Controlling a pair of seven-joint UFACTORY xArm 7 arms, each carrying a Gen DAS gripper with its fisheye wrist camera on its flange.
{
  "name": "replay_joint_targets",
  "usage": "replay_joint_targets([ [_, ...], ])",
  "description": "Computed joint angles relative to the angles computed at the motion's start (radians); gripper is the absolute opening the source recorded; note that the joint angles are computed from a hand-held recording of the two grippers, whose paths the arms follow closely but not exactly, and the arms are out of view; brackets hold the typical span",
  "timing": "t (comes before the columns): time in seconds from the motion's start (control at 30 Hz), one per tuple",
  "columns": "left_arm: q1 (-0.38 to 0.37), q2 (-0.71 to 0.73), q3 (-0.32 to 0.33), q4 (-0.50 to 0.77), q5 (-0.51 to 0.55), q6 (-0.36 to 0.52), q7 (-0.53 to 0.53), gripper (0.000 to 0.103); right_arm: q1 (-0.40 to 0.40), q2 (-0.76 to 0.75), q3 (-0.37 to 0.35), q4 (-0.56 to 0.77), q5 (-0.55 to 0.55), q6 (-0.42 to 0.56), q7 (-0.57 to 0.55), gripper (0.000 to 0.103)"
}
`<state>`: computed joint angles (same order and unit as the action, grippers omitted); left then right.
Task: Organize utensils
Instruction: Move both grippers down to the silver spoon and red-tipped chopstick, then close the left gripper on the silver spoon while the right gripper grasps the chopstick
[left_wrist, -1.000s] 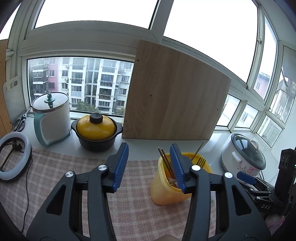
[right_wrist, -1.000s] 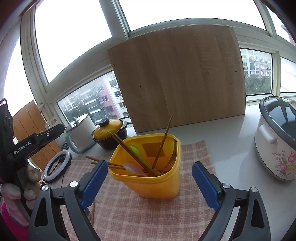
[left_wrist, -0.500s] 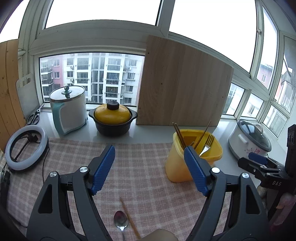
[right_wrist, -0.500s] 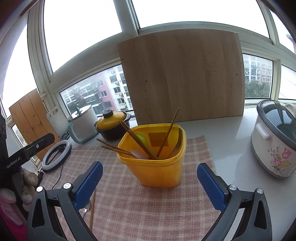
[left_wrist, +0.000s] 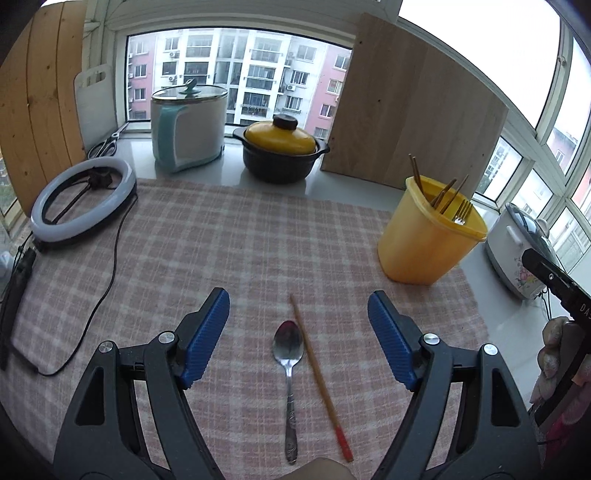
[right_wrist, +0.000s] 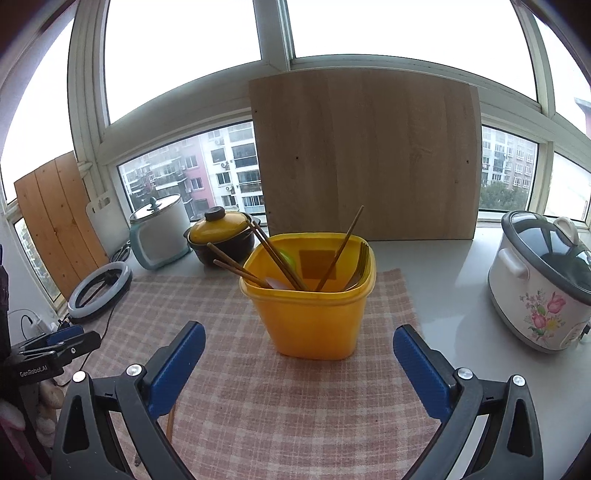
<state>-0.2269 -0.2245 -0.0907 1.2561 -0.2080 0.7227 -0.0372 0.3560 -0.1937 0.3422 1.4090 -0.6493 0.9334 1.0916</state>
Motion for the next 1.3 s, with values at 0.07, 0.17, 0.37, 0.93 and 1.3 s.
replay_joint_targets([
  [0.07,0.007,-0.028,0.010,-0.038,-0.005,0.002,-0.001,0.080,0.005,-0.003,-0.002,-0.015,0.004,-0.028,-0.018,0.103],
  [0.17,0.020,-0.056,0.025,-0.075,-0.008,0.017,-0.003,0.080,0.016,0.001,-0.016,-0.029,0.060,-0.070,-0.070,0.103],
  [0.37,0.032,-0.077,0.054,-0.116,-0.048,0.033,0.025,0.079,0.042,0.032,-0.049,-0.045,0.240,-0.141,-0.196,0.103],
  [0.93,0.034,0.144,0.042,0.052,-0.180,0.227,0.324,0.047,0.092,0.098,-0.089,-0.121,0.646,-0.248,-0.318,0.058],
  [1.3,0.034,0.280,-0.010,0.153,-0.117,0.267,0.408,0.040,0.107,0.104,-0.078,-0.126,0.604,-0.210,-0.219,0.048],
])
